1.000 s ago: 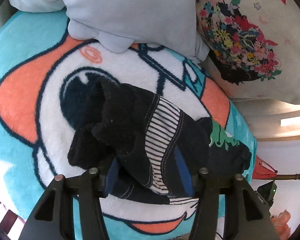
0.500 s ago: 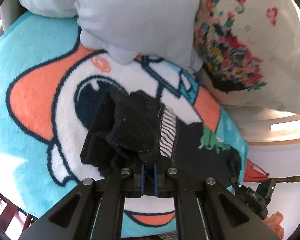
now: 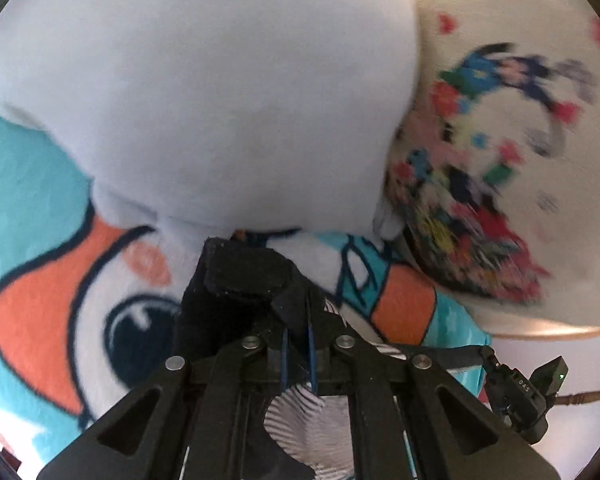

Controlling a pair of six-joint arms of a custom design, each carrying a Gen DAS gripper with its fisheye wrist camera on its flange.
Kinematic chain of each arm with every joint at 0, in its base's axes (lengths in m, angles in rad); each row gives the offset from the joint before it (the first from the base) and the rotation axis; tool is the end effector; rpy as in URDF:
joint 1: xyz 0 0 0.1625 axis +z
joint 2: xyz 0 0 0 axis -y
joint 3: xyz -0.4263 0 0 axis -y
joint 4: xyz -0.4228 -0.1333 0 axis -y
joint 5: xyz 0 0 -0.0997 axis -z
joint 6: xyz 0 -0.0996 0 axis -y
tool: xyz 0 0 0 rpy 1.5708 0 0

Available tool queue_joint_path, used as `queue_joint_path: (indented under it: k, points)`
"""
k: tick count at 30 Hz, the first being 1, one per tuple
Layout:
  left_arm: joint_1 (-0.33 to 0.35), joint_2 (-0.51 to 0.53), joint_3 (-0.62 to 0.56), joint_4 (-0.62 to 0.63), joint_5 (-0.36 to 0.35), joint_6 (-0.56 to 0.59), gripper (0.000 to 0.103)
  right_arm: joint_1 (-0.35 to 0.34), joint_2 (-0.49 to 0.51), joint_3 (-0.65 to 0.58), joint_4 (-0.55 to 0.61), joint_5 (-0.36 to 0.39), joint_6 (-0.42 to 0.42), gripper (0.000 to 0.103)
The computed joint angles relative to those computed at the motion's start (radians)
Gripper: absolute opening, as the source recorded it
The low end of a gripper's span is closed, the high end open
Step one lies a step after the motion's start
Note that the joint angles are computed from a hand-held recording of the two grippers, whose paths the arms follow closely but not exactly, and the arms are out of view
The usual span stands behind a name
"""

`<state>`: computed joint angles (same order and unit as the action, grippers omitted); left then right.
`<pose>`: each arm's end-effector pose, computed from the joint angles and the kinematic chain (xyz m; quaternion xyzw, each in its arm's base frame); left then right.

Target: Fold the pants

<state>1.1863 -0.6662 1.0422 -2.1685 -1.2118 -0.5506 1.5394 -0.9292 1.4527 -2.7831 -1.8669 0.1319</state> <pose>-0.1614 -0.8475 0.2017 -0.1008 0.9729 -0.1771 0.1093 0.0804 -0.7617 0.2825 -0.1256 -0.9238 0.3405 0.1219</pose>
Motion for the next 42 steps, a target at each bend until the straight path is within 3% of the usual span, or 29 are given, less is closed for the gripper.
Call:
queue_joint_path:
  k: [3,6,10,11,16,22,25,32,37,40,41,42]
  points:
    - [0.014,0.031,-0.044,0.020,-0.026,0.006,0.010,-0.005,0.053,-0.064,0.010,-0.018,0.003,0.005]
    - [0.024,0.026,-0.040,0.009,-0.074,0.022,0.028,-0.015,0.091,-0.119,0.045,-0.016,0.018,0.006]
    - [0.021,-0.016,0.005,-0.006,-0.090,0.042,0.040,-0.017,0.084,-0.111,0.041,-0.018,0.035,0.031]
    - [0.020,-0.034,0.027,-0.014,-0.097,0.051,0.042,-0.018,0.073,-0.095,0.028,-0.014,0.034,0.036]
    - [0.014,-0.143,0.158,-0.070,-0.124,0.087,0.048,-0.021,-0.015,0.020,-0.034,0.010,-0.008,0.043]
    - [0.004,-0.290,0.354,-0.161,-0.049,0.065,0.055,-0.049,-0.157,0.233,-0.126,0.049,-0.010,0.050]
    - [0.014,-0.336,0.435,-0.205,-0.083,0.036,0.057,-0.071,-0.225,0.346,-0.169,0.054,0.010,0.051]
    - [0.019,-0.283,0.488,-0.265,-0.182,0.020,0.058,-0.124,-0.302,0.487,-0.203,0.062,0.055,0.052]
    - [-0.018,-0.204,0.427,-0.253,-0.125,0.072,0.068,-0.113,-0.237,0.443,-0.207,0.034,0.020,0.052]
    - [-0.041,-0.145,0.351,-0.136,-0.029,0.057,0.066,-0.110,-0.190,0.397,-0.185,0.006,0.007,0.052]
    - [-0.046,-0.126,0.329,-0.095,-0.003,0.043,0.060,-0.108,-0.174,0.382,-0.180,-0.003,0.009,0.052]
    - [-0.048,-0.116,0.319,-0.074,0.003,0.035,0.029,-0.108,-0.163,0.374,-0.181,-0.006,0.011,0.052]
